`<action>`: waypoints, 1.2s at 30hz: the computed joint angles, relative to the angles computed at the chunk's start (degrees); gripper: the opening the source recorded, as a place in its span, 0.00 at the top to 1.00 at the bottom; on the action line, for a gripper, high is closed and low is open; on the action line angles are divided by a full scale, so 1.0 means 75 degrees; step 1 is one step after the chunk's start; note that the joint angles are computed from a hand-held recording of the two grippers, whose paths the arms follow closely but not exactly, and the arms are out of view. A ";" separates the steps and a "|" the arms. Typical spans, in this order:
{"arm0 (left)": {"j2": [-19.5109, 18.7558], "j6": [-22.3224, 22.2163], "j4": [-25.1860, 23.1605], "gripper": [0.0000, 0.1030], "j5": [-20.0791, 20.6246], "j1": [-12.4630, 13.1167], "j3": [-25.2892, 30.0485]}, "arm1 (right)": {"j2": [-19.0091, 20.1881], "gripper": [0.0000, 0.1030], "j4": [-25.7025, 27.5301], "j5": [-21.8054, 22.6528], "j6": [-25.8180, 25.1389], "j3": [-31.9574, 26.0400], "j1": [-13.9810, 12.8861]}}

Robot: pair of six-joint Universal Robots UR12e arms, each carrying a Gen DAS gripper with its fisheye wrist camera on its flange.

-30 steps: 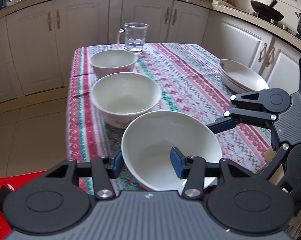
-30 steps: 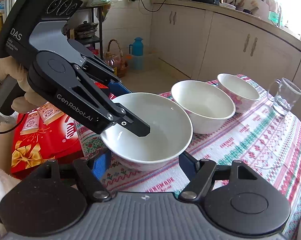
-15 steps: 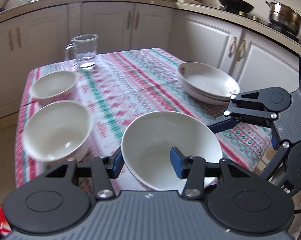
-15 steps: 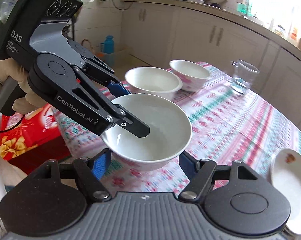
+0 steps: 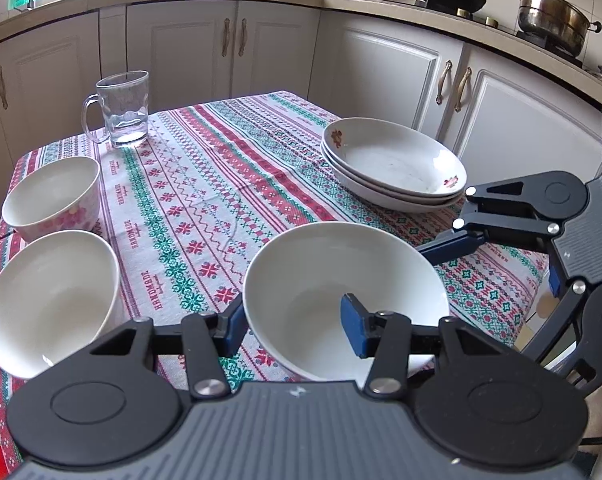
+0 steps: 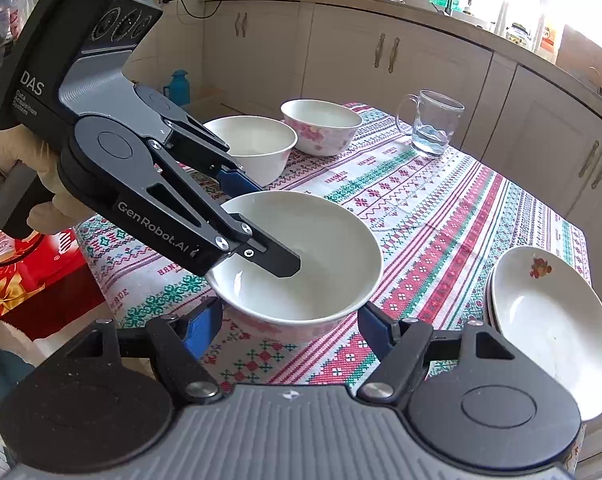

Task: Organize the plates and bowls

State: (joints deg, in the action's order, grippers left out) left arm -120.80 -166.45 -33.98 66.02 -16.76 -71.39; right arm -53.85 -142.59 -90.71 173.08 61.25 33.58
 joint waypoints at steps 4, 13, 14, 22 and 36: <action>-0.0049 -0.0005 -0.0063 0.53 0.0025 -0.0021 0.0054 | 0.0016 0.24 0.0062 -0.0002 0.0030 -0.0024 -0.0011; -0.0082 0.0025 -0.0068 0.53 0.0067 -0.0035 0.0090 | 0.0031 0.24 0.0070 -0.0025 0.0115 -0.0017 -0.0022; -0.0088 0.0033 -0.0058 0.53 0.0081 -0.0036 0.0095 | 0.0036 0.24 0.0076 -0.0038 0.0137 -0.0022 -0.0020; -0.0115 0.0022 -0.0050 0.50 0.0026 -0.0015 0.0109 | 0.0061 0.22 -0.0020 -0.0058 0.0203 -0.0027 -0.0009; 0.0269 -0.0129 0.1157 0.09 0.0551 -0.0016 -0.0490 | 0.0023 0.00 -0.0529 0.0001 0.0115 0.0049 0.0042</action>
State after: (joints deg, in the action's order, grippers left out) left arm -118.78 -167.41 -25.30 70.15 -16.88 -75.07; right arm -53.68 -146.56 -90.70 173.95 61.62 33.90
